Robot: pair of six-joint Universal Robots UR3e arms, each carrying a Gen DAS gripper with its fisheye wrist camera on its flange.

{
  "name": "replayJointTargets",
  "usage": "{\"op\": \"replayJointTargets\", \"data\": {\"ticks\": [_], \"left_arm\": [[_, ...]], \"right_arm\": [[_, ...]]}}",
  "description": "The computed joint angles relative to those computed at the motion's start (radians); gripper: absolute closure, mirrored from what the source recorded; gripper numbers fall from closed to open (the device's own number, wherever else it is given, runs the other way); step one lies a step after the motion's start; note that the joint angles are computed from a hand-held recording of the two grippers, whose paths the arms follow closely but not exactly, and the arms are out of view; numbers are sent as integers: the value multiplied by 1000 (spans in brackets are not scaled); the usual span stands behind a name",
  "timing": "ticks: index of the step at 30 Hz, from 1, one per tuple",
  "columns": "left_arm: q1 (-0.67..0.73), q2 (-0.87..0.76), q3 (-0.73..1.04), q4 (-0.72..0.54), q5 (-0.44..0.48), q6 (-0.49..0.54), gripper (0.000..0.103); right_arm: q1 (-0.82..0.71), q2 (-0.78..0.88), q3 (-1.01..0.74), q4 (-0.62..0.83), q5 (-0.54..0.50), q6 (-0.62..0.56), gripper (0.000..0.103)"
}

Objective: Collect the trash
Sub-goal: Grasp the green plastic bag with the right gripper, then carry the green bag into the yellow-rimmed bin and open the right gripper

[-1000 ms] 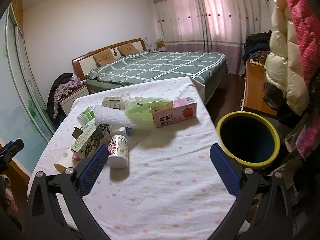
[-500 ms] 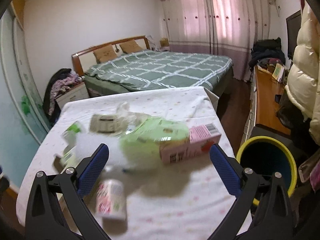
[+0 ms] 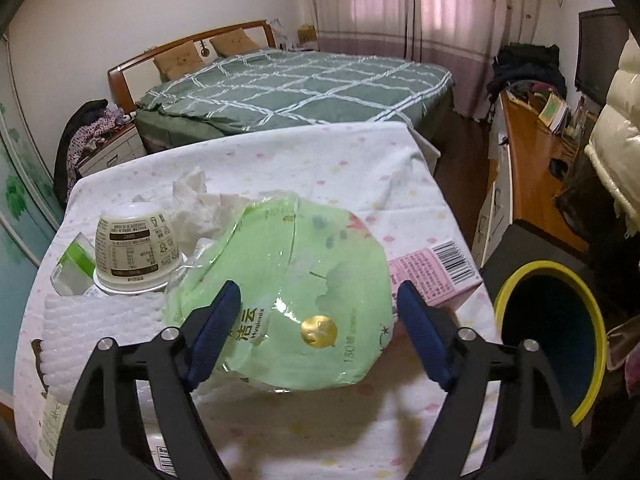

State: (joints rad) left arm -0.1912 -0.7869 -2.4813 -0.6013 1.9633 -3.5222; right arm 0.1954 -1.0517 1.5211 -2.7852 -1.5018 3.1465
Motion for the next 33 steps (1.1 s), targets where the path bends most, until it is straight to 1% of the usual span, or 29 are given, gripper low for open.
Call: {"op": "replayJointTargets", "data": {"ticks": [1, 3, 6, 7, 9, 10, 12, 14, 18, 24, 27, 30, 33], "left_arm": [[9, 4, -3, -2, -11, 2, 4], [19, 2, -6, 1, -23, 5, 4], [-3, -22, -3, 19, -9, -4, 4], [-11, -30, -2, 25, -4, -7, 4], [-33, -50, 5, 35, 11, -18, 4], [-42, -57, 8, 37, 17, -22, 4], [-54, -65, 13, 35, 23, -30, 4], [-61, -74, 16, 40, 28, -33, 4], [-78, -82, 21, 45, 40, -37, 4], [-109, -101, 28, 53, 53, -50, 4], [-132, -116, 33, 62, 65, -58, 4], [-152, -139, 34, 81, 68, -66, 4], [-175, -174, 35, 106, 62, -78, 4]], "right_arm": [[2, 1, 0, -3, -3, 1, 37], [3, -2, 7, -10, -13, 1, 55], [14, -12, 19, -11, -37, -10, 65], [17, -14, 24, -15, -46, -15, 66], [24, -16, 36, -30, -64, -24, 75], [25, -18, 43, -39, -67, -26, 77], [22, -29, 60, -51, -66, -24, 90], [13, -42, 73, -56, -43, -18, 97], [-12, -96, 129, -97, 6, -11, 100], [-58, -208, 220, -135, 76, 2, 100], [-88, -268, 279, -157, 94, 6, 100], [-149, -344, 362, -170, 125, 7, 100], [-219, -415, 461, -213, 124, 13, 100]]}}
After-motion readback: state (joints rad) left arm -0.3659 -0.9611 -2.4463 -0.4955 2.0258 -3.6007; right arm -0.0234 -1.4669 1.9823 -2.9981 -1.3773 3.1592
